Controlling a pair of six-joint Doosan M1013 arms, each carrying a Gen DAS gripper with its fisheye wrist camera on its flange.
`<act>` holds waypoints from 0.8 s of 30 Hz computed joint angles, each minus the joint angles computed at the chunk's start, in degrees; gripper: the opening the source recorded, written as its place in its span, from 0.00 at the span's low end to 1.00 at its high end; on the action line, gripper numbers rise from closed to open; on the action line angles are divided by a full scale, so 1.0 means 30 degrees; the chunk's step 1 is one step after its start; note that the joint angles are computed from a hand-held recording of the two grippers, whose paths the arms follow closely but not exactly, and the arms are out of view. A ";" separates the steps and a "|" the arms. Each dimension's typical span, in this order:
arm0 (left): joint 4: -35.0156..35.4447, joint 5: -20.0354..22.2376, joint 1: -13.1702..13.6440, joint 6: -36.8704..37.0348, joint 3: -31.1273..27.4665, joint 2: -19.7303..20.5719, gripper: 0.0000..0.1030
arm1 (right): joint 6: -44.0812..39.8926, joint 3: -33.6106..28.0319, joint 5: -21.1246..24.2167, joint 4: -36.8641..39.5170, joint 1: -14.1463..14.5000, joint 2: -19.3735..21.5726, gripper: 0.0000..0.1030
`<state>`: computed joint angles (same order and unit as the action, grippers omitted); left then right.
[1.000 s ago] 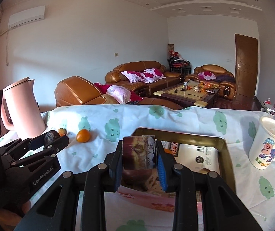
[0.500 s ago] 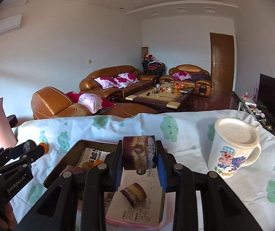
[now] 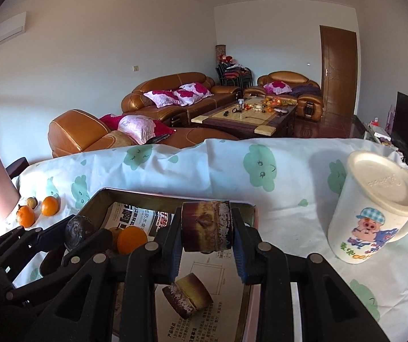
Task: Organize fruits
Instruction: 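Release the cake roll into the tin tray with the right tool while the left tool drops the mangosteen there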
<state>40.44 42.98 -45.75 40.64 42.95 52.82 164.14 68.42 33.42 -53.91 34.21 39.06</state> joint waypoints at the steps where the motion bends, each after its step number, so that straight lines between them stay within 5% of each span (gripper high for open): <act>1: 0.0129 0.0080 -0.0030 -0.0031 -0.0091 0.0061 0.39 | -0.0197 -0.0048 -0.0039 0.0353 -0.0048 0.0042 0.32; 7: -0.0009 0.0357 -0.0078 0.0506 -0.0403 0.0250 0.42 | -0.1935 0.0077 -0.1493 0.3286 -0.0491 0.0045 0.32; 11: 0.1119 0.0852 -0.0209 -0.0625 -0.0222 0.0162 0.71 | -0.3719 0.0315 -0.2999 0.5856 -0.0767 -0.0038 0.32; 14: 0.2136 0.0357 -0.0290 -0.1907 0.0508 -0.0209 0.97 | -0.3055 0.0618 -0.3552 0.5840 -0.0853 -0.0205 0.43; 17: 0.3270 -0.0006 -0.0396 -0.2980 0.1124 -0.0534 1.00 | -0.0280 0.1049 -0.3922 0.3098 -0.0715 -0.0446 0.67; 24: 0.4396 0.0047 -0.0376 -0.4957 0.2296 -0.1215 1.00 | 0.7986 0.1783 -0.1901 -0.5992 -0.0001 -0.0875 0.68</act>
